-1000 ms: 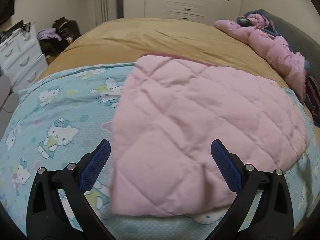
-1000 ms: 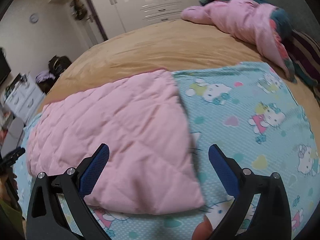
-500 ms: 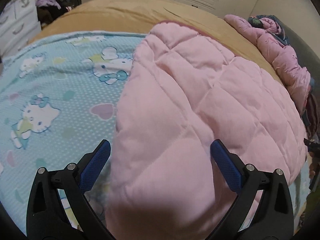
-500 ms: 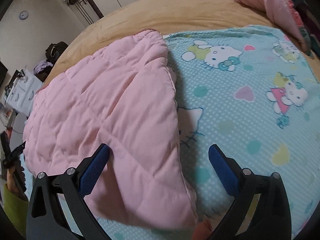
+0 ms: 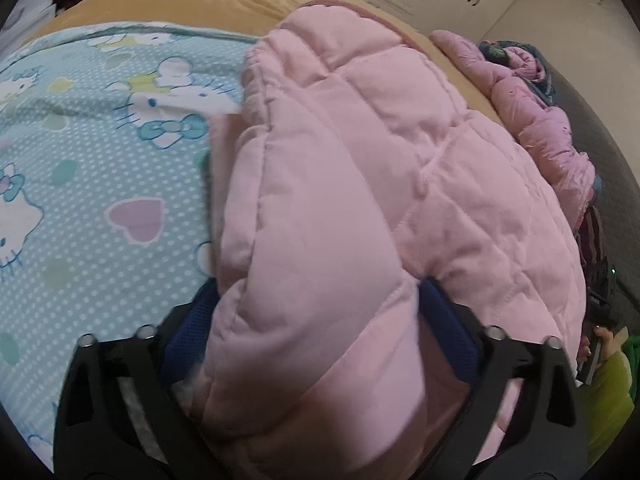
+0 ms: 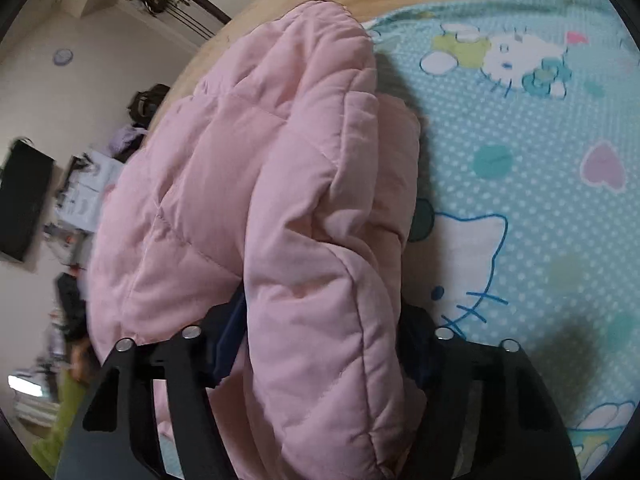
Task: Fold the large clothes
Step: 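Lift the jacket side with both grippers and fold it over the middle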
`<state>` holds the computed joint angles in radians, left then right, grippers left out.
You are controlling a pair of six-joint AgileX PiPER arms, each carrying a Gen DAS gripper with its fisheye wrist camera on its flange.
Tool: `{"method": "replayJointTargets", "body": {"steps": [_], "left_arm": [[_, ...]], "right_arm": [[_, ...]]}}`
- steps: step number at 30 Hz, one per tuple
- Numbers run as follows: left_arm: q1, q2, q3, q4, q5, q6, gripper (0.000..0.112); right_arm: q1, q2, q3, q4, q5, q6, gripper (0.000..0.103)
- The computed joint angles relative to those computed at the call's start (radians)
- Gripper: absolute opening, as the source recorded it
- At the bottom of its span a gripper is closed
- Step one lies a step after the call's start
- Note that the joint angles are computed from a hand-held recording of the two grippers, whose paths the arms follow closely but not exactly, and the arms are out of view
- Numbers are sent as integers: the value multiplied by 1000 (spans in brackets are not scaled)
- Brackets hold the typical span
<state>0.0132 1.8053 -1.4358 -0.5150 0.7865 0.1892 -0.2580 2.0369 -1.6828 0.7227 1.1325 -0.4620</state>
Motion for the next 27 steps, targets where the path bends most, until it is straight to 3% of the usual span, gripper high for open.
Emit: {"method": "replayJointTargets", "body": {"steps": [2, 5, 9, 13, 19, 27], "left_arm": [[-28, -17, -2, 51, -12, -42, 66], [-68, -37, -28, 151, -1, -101, 49], [-74, -68, -34, 173, 6, -108, 36], [-67, -134, -9, 146, 6, -72, 33], [-46, -236, 29, 111, 65, -28, 33], [-3, -387, 173, 81, 82, 27, 33]], "right_arm": [[10, -41, 37, -4, -31, 1, 43], [15, -115, 95, -10, -62, 7, 32], [10, -191, 134, 14, -76, 19, 28], [-3, -262, 141, 27, -30, 37, 27], [7, -401, 186, -12, 34, 84, 27], [6, -529, 283, -9, 67, 71, 27]]}}
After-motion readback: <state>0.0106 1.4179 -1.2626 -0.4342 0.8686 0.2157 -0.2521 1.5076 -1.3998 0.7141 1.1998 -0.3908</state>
